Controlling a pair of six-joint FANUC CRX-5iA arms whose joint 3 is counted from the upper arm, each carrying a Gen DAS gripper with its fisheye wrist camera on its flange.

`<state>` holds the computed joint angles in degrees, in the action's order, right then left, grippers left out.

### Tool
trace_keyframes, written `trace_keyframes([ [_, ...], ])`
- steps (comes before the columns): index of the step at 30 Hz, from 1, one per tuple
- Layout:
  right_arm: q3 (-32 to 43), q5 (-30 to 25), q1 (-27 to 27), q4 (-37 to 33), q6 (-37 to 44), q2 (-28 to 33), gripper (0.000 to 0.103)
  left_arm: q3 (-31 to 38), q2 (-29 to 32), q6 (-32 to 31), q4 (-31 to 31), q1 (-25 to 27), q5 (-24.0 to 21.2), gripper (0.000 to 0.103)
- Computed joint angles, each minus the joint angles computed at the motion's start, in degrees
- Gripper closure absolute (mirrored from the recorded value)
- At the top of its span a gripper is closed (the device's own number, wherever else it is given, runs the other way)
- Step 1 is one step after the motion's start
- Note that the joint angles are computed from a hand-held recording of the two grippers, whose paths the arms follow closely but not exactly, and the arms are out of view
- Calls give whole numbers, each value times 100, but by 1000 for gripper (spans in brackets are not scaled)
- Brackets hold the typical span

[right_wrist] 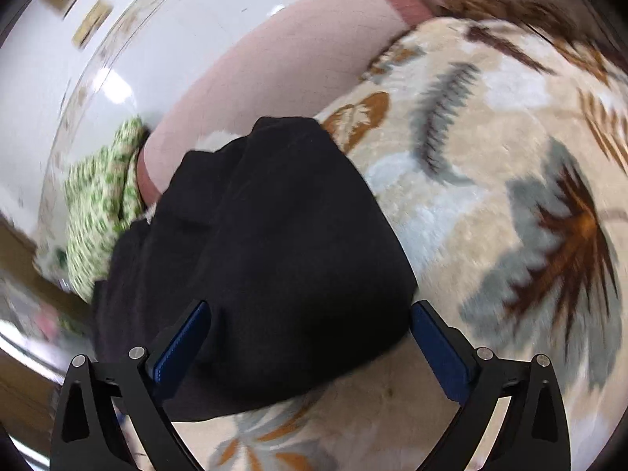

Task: Fold large clothes

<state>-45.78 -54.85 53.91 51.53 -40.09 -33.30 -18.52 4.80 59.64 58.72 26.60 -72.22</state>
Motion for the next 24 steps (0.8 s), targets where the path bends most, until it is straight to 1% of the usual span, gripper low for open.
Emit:
trace_keyframes([
  [3, -132, 343, 81, 65, -266, -127, 1, -283, -150, -102, 163, 154, -268, 5],
  [5, -92, 702, -45, 13, -9, -21, 1, -388, -112, -158, 250, 164, -401, 5],
  [7, 47, 787, -139, -128, 322, 210, 1, -361, 72, -125, 329, 91, -490, 5],
  [8, 86, 819, -184, -200, 407, 282, 1, -349, 115, -130, 340, 53, -461, 5],
  [9, 120, 916, -267, -312, 494, 368, 1, -351, 112, -196, 397, -16, -341, 5],
  [10, 88, 1070, -357, -342, 466, 394, 1, -366, 103, -342, 505, -85, -260, 5],
  [11, 24, 1242, -442, -277, 354, 390, 1, -343, 138, -533, 596, -162, -254, 4],
  [12, -76, 1481, -572, -156, 178, 367, 1, -239, 201, -643, 539, -246, -250, 4],
  [16, -368, 2339, -1143, 241, -296, 348, 0, -46, 340, -879, 370, -481, -77, 3],
  [18, -479, 2710, -1393, 496, -495, 362, 0, -23, 352, -885, 386, -512, -52, 1],
  [19, -523, 2986, -1578, 636, -539, 407, 0, -4, 384, -882, 413, -523, -63, 1],
  [20, -521, 3121, -1670, 712, -563, 461, 0, 12, 414, -875, 437, -532, -67, 1],
  [21, -515, 3204, -1742, 785, -600, 517, 0, 11, 417, -860, 449, -538, -45, 1],
  [24, -362, 2888, -1620, 794, -636, 692, 0, 31, 298, -736, 247, -636, 211, 1],
])
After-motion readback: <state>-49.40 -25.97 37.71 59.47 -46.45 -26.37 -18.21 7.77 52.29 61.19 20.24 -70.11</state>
